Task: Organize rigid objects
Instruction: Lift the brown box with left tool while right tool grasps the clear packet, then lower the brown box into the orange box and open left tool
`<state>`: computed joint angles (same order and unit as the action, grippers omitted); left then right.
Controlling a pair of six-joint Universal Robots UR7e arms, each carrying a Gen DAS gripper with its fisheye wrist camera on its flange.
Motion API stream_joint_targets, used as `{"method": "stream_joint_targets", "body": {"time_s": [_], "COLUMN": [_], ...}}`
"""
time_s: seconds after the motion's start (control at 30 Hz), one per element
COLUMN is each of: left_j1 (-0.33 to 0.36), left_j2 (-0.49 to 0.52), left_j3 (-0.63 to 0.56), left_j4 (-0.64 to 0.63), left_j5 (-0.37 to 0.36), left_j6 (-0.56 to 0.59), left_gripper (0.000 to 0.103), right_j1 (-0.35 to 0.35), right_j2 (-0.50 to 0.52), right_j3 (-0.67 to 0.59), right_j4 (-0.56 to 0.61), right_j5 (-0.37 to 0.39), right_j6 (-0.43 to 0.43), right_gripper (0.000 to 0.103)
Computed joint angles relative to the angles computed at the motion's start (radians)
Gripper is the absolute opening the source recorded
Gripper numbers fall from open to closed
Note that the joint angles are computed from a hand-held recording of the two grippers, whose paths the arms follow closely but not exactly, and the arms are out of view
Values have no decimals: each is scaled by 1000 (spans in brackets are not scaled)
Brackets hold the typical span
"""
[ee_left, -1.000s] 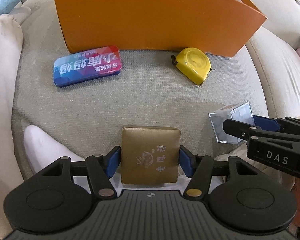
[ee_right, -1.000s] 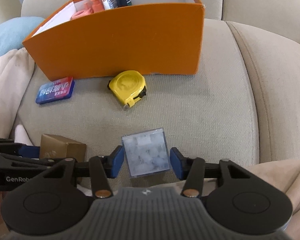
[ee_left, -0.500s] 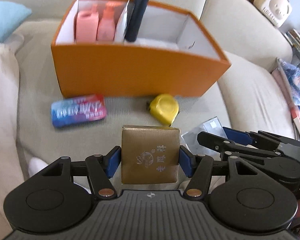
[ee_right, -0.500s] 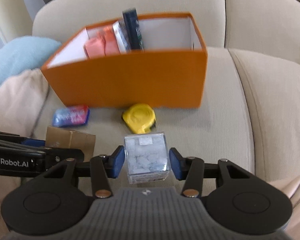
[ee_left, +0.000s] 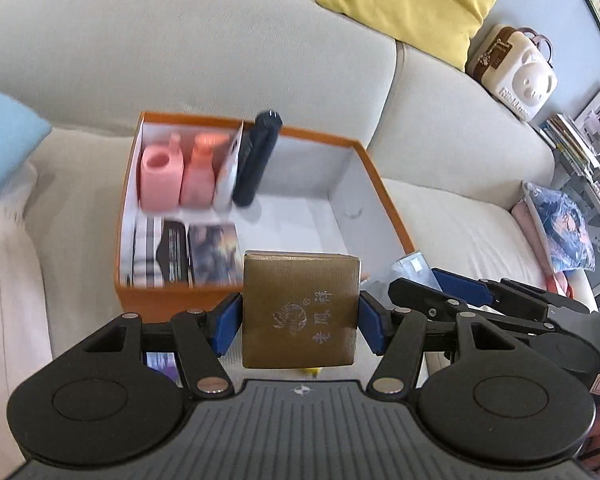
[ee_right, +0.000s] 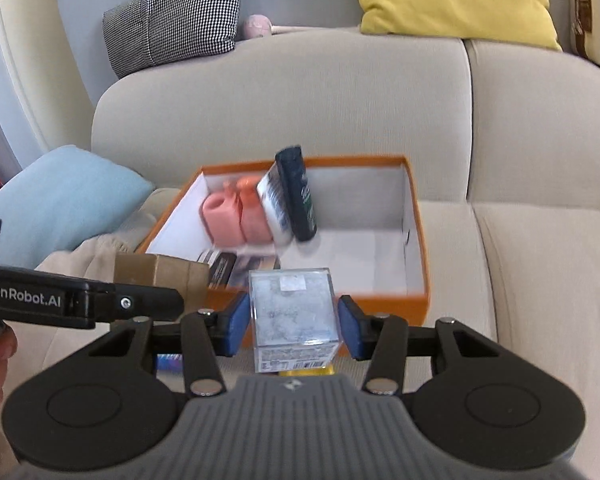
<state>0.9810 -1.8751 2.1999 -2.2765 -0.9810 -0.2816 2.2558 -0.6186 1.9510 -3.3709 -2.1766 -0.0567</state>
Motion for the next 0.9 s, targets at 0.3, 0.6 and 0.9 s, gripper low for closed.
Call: {"method": "stream_joint_targets", "body": {"time_s": [0.3, 0.6, 0.9], "left_j1": [179, 293, 348], "left_j2": [247, 436, 536], "left_j3": [-202, -318, -386], "left_j4": [-29, -52, -87], "left_j5": [-96, -192, -220], "left_j6": [109, 155, 168], "left_gripper": [70, 70, 70], "right_j1": [-70, -159, -195], "right_j2": [43, 125, 214], "right_j3": [-186, -351, -497], "right_j4": [181, 348, 433], "right_j5": [35, 66, 7], "right_j6": [-14, 138, 84], "right_gripper": [49, 49, 49]}}
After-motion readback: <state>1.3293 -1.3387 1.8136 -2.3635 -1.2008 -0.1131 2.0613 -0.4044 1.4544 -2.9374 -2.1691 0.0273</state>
